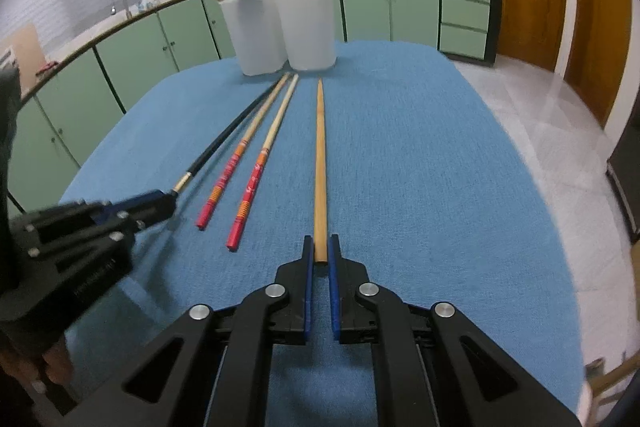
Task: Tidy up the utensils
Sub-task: 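Lift both chopsticks and lower them upright into the white holder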
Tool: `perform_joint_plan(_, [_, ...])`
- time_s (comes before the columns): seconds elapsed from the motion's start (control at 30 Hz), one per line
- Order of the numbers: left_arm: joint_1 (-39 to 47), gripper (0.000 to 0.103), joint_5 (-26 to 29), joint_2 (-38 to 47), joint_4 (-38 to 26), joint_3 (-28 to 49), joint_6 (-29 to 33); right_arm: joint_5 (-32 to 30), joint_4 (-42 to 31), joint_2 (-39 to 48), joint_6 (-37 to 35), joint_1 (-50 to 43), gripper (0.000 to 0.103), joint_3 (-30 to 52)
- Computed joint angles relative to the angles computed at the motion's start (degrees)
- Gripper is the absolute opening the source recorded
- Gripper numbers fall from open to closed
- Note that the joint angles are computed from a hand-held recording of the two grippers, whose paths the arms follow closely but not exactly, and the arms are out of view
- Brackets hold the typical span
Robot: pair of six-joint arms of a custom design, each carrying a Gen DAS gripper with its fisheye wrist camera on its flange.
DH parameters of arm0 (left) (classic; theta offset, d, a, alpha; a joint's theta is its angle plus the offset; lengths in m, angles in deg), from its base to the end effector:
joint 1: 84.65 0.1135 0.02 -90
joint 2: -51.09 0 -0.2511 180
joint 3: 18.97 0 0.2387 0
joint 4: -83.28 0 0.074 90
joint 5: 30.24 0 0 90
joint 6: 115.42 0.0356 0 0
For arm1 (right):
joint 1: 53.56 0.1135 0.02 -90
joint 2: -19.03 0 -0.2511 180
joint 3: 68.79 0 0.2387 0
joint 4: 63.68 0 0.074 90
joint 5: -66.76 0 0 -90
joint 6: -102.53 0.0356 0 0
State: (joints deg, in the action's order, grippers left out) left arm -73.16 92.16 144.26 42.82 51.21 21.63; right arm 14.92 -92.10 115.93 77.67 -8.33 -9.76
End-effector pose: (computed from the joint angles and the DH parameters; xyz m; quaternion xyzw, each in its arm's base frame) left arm 0.2979 0.0411 0.1779 0.3464 0.8704 -0.1291 0.3251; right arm 0.2125 0.1830 0.1229 0.2260 0.8994 -0.0233 0.3735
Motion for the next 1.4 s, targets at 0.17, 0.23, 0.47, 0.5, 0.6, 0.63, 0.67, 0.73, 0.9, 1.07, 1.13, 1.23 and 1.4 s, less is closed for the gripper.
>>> perform_joint_plan(0.17, [2.9,0.006,3.3,-4.0,-3.8,2.4,2.0,4.1,-6.1,-7.1,-0.4,1.7,0.007,0.5])
perform_joint_plan(0.23, [3.8,0.006,5.0,-5.4,-5.7,4.1,2.0,5.9,-8.6,-9.9,-0.9,2.1,0.007,1.1])
perform_joint_plan(0.47, [5.8,0.006,10.9,-6.8,-10.9,12.2,-0.4,9.6,-13.3,-19.2,-4.4,1.6,0.007,3.2])
perform_joint_plan(0.5, [5.8,0.006,11.8,-6.7,-11.7,13.8,-1.2,10.0,-13.7,-20.3,-5.4,1.3,0.007,3.7])
perform_joint_plan(0.6, [6.3,0.006,13.7,-5.5,-13.3,17.8,-2.5,10.4,-13.6,-22.3,-8.6,0.2,0.007,5.4])
perform_joint_plan(0.63, [6.3,0.006,14.2,-5.2,-13.7,19.0,-3.1,10.3,-13.1,-23.2,-10.1,-0.4,0.007,5.8])
perform_joint_plan(0.67, [6.2,0.006,14.7,-4.8,-14.1,20.2,-3.7,10.2,-12.8,-23.7,-11.3,-0.8,0.007,6.4])
perform_joint_plan(0.73, [6.1,0.006,15.3,-4.2,-14.8,22.3,-4.5,10.2,-12.5,-23.9,-13.3,-1.5,0.007,7.8])
perform_joint_plan(0.9, [5.3,0.006,17.2,-2.6,-17.6,28.1,-6.3,8.1,-11.8,-24.4,-17.5,-3.9,0.007,10.9])
perform_joint_plan(1.07, [4.7,0.006,18.3,-2.2,-17.9,31.0,-7.8,6.2,-11.8,-24.2,-21.2,-6.4,0.007,14.3])
perform_joint_plan(1.13, [4.5,0.006,18.8,-2.1,-18.1,32.2,-8.3,5.3,-11.4,-24.2,-23.3,-7.5,0.007,15.5])
perform_joint_plan(1.23, [4.1,0.006,19.4,-1.8,-18.1,34.1,-9.1,5.1,-11.2,-24.1,-26.2,-8.2,0.007,17.5])
perform_joint_plan(1.4, [3.6,0.006,20.1,-1.5,-17.0,35.7,-11.0,5.2,-10.2,-23.7,-29.8,-9.0,0.007,19.7])
